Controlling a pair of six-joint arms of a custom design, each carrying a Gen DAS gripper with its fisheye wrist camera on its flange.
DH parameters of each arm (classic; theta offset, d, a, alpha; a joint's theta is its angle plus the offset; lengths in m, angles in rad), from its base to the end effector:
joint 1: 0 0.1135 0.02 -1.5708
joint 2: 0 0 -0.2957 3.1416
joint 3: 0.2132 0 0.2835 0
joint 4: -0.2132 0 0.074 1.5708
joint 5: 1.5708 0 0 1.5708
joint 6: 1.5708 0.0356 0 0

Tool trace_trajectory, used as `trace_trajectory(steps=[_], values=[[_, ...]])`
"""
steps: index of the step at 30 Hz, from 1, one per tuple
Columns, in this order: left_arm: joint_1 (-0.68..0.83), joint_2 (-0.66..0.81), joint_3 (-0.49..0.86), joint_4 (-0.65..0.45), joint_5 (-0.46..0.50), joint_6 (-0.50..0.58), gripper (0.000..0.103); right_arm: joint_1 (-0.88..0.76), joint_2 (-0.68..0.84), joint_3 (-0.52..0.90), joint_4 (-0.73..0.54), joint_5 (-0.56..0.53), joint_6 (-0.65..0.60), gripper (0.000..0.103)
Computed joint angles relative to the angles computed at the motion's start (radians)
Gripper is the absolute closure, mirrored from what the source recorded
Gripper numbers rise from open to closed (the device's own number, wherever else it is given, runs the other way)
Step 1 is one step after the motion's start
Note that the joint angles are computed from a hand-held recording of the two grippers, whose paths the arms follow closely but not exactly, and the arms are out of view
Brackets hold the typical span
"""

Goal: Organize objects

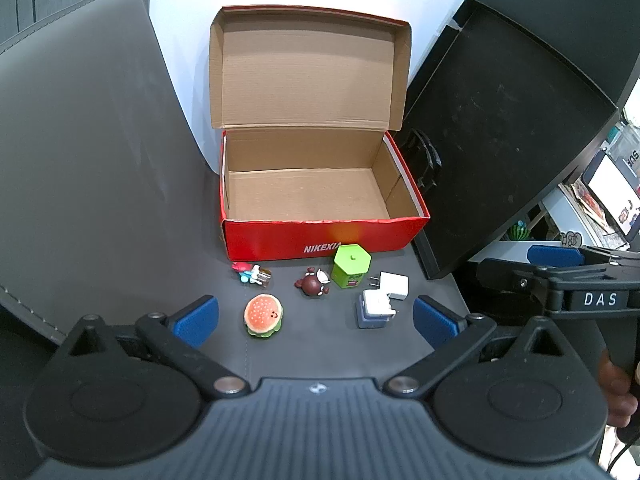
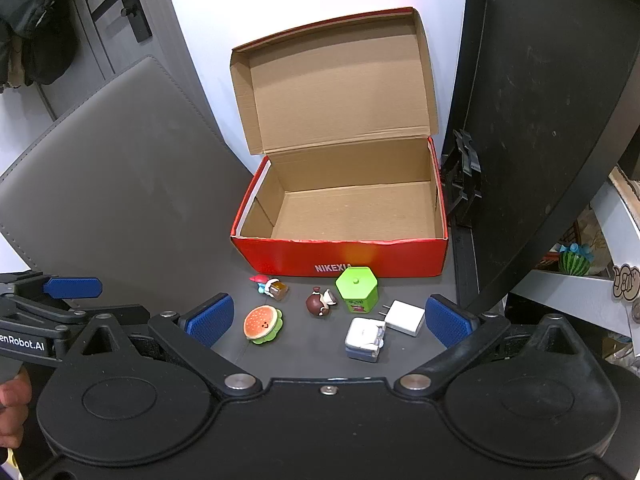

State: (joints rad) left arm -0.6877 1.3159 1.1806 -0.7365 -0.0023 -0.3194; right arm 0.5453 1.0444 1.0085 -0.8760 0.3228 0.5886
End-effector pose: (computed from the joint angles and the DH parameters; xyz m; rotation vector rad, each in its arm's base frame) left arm 0.2308 -0.1895 0.3378 0.4556 2.4515 -0.4360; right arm 0.1909 0.1026 0.3340 0.1869 2.4145 0.1119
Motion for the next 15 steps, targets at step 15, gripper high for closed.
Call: trace_trajectory(steps=[15], values=[[-0.003, -0.001, -0.002, 0.002, -0.002, 0.002, 0.000, 0.005, -0.005, 0.004, -0.006, 0.006, -0.004, 0.000]])
